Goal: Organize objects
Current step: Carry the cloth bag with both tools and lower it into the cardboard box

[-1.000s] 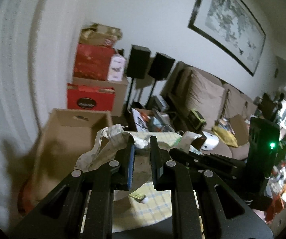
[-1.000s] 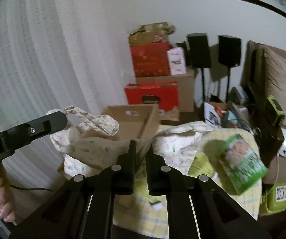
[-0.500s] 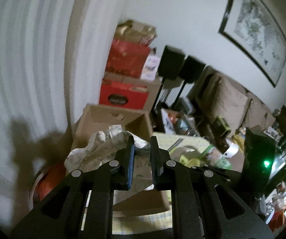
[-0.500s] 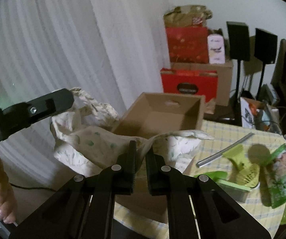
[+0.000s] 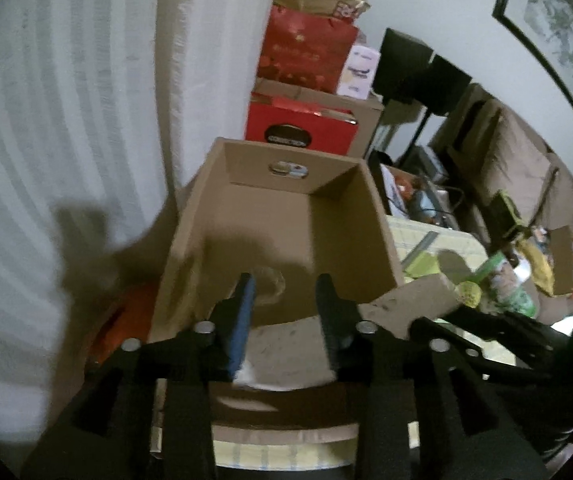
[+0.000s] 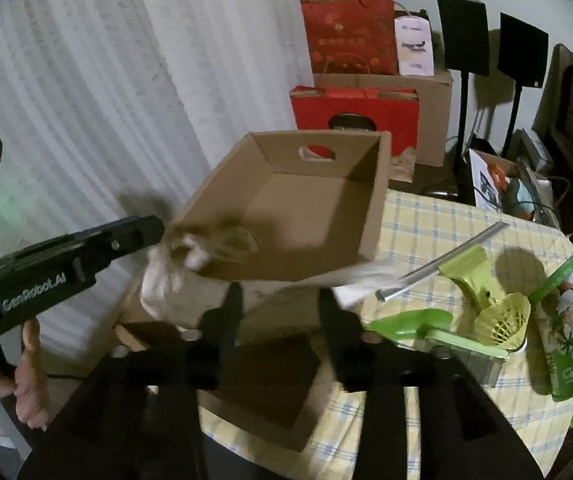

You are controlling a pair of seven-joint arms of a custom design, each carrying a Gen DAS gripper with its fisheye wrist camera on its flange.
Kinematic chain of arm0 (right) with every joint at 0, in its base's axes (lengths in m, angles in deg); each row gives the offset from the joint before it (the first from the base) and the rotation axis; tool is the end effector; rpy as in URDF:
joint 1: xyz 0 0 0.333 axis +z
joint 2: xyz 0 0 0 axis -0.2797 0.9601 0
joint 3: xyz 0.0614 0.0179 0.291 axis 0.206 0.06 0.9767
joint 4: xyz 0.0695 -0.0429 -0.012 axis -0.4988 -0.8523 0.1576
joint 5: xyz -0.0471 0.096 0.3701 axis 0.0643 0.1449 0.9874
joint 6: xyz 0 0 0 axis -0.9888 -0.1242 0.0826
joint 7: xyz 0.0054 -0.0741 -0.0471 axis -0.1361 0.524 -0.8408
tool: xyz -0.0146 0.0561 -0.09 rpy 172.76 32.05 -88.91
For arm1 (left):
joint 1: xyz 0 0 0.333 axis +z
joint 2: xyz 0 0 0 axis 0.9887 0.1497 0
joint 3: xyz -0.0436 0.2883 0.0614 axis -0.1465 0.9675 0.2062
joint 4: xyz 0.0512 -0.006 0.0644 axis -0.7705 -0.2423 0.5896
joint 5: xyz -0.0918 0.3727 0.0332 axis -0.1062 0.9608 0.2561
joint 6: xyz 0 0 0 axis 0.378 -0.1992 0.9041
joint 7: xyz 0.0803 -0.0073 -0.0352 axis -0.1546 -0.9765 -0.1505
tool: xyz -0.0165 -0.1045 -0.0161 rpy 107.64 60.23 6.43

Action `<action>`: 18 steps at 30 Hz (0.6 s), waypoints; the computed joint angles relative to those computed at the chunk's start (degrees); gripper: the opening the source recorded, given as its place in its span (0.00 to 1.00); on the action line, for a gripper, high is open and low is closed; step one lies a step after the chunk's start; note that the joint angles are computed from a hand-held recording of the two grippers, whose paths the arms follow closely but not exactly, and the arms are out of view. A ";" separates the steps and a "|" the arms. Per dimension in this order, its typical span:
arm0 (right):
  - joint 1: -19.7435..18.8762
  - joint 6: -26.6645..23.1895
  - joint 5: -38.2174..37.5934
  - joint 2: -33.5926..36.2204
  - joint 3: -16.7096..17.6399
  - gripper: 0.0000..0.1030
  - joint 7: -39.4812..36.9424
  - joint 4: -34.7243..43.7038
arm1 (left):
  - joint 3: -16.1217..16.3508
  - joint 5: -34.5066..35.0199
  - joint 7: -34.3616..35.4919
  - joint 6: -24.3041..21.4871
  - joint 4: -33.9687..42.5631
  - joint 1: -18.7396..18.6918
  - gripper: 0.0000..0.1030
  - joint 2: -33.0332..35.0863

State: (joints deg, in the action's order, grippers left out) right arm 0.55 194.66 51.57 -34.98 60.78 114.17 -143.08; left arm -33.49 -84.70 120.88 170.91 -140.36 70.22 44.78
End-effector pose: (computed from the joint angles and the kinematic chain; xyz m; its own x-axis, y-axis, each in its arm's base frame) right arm 0.4104 0.2543 0.5589 0.1660 -0.9626 -0.2143 -0.7606 0.0134 -0.6491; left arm 0.4217 -0.0462 0.5538 0.0176 -0.9547 0.2970 -0.7385 -0.2127 -0.6399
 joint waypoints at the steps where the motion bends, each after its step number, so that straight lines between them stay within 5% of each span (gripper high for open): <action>1: -0.26 0.15 -0.31 -0.22 0.13 0.45 0.28 -0.25 | -0.51 0.54 -0.48 0.19 -0.05 0.63 0.39 -0.09; 10: -1.34 0.53 -0.59 -3.35 0.48 0.52 1.30 -2.60 | -2.13 3.64 -2.49 2.21 -2.14 0.43 0.72 -3.47; 18: -4.46 -1.35 -3.54 -10.08 1.98 0.75 3.03 -6.71 | -0.33 1.40 -1.81 4.74 -4.75 -5.68 0.90 -6.61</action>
State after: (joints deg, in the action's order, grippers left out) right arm -3.91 193.31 48.03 -45.06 62.75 117.20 -149.80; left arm -33.83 -83.30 119.07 175.65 -145.10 64.54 38.17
